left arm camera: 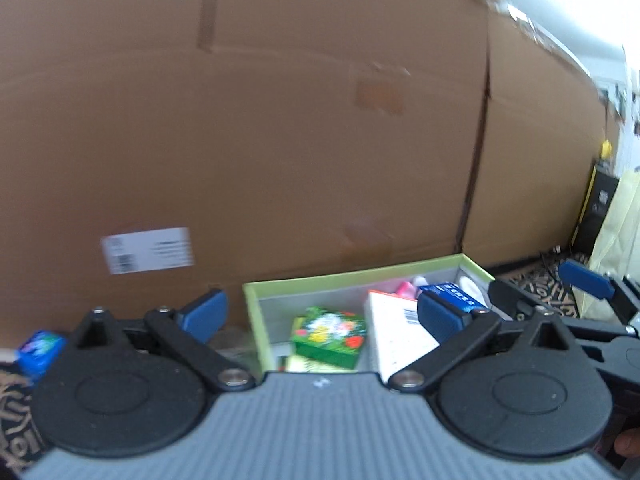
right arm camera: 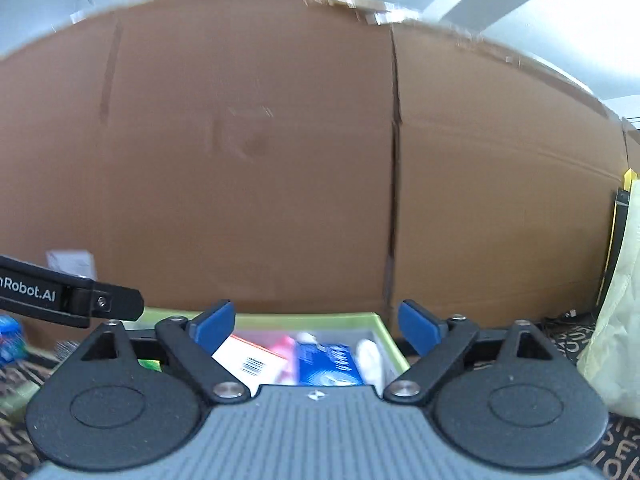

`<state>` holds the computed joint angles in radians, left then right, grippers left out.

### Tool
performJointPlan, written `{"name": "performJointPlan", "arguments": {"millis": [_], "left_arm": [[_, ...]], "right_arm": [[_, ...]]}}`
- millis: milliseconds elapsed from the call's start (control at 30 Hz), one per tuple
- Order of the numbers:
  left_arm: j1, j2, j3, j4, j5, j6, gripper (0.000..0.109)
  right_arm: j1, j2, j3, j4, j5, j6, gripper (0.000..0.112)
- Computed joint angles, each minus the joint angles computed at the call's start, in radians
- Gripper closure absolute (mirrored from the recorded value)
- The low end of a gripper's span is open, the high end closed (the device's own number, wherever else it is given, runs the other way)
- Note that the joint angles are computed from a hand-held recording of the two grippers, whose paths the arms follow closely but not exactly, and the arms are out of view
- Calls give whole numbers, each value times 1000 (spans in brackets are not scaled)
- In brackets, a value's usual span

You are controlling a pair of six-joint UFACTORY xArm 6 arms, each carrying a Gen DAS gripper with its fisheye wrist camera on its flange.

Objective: Organize objects
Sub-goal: 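Carry both boxes into the shoebox and open both tools, then grasp the blue Mentos tub with the left tool while the right grasps the olive-green box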

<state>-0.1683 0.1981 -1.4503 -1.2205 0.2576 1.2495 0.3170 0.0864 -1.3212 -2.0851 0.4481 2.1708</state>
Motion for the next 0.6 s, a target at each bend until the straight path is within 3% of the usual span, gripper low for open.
{"name": "performJointPlan", "arguments": {"millis": [133,300,400,600], "left_arm": [[77,-93,106,-92,30,76,6],[178,-152,217,-52,22,40,6],[226,-141,248,15,23,-51,6],[296,-123,289,35,-25,-52,6]], "right_arm": [[60,-47,58,-48,15,84,19],[131,-40,73,-80,-32,163,19],[167,-15,61,-20,-71,114,19],[206,107,-33,174,-198,-77,19]]}}
